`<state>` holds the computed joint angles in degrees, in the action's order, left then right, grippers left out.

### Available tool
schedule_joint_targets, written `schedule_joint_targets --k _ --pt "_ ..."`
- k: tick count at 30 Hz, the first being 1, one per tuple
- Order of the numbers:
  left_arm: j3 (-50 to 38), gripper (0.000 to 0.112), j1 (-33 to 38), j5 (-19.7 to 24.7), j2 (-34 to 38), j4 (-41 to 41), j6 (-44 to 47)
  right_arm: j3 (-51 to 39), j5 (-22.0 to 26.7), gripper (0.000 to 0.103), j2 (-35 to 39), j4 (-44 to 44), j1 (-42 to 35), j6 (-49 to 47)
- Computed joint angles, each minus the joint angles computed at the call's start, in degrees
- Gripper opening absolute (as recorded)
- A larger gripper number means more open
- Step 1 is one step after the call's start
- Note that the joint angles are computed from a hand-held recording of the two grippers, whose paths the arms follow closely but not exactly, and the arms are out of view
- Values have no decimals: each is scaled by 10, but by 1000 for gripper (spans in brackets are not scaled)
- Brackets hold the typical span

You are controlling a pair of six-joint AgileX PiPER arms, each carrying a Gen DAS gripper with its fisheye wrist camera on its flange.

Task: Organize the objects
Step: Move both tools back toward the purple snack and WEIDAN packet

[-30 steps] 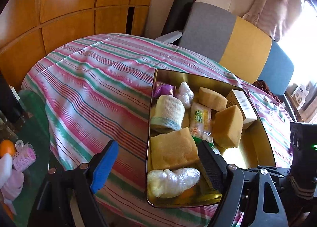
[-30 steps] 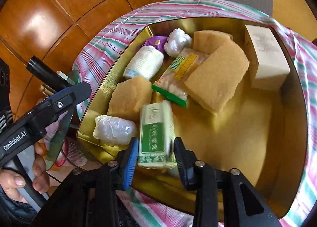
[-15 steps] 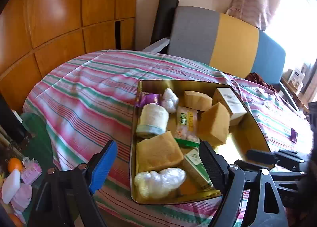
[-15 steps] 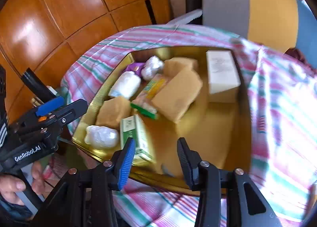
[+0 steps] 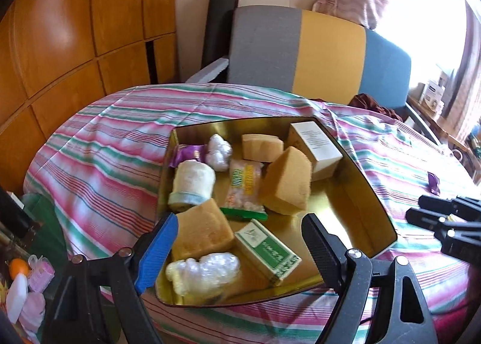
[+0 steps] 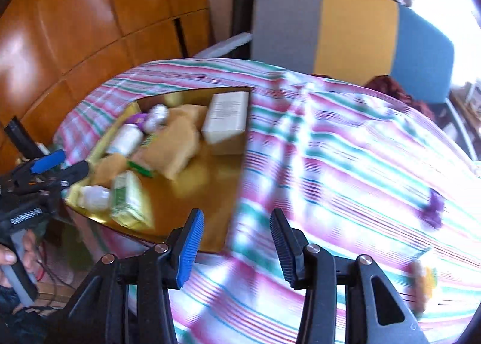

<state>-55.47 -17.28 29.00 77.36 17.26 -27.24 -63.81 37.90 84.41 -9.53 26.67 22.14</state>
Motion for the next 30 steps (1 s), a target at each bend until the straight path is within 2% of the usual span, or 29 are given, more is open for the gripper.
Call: schedule_joint_targets --k 10,12,13,18,19,22,23,25,30 --pt "-34 86 -50 12 23 19 -5 81 32 54 -79 -7 -171 -73" --pt "-45 86 -62 14 32 21 -3 90 34 59 -87 -1 -219 -94" --pt "-50 86 -70 15 36 24 -4 94 32 62 -89 -5 -237 -95" --pt "-77 86 -102 16 52 27 -1 124 -3 65 -95 -5 -368 -95" --pt "-87 86 -109 20 59 25 1 128 -11 65 -91 6 -396 -91" --pt "-113 86 -129 26 78 23 9 130 -15 65 -74 110 -508 -116" --pt "-123 86 -137 29 86 21 12 129 -14 65 -75 113 -533 -101" --pt "-141 86 -150 33 101 13 18 132 -14 65 -77 116 -571 -80" --pt "-200 86 -194 49 146 -5 35 137 -1 65 -71 220 -647 -143"
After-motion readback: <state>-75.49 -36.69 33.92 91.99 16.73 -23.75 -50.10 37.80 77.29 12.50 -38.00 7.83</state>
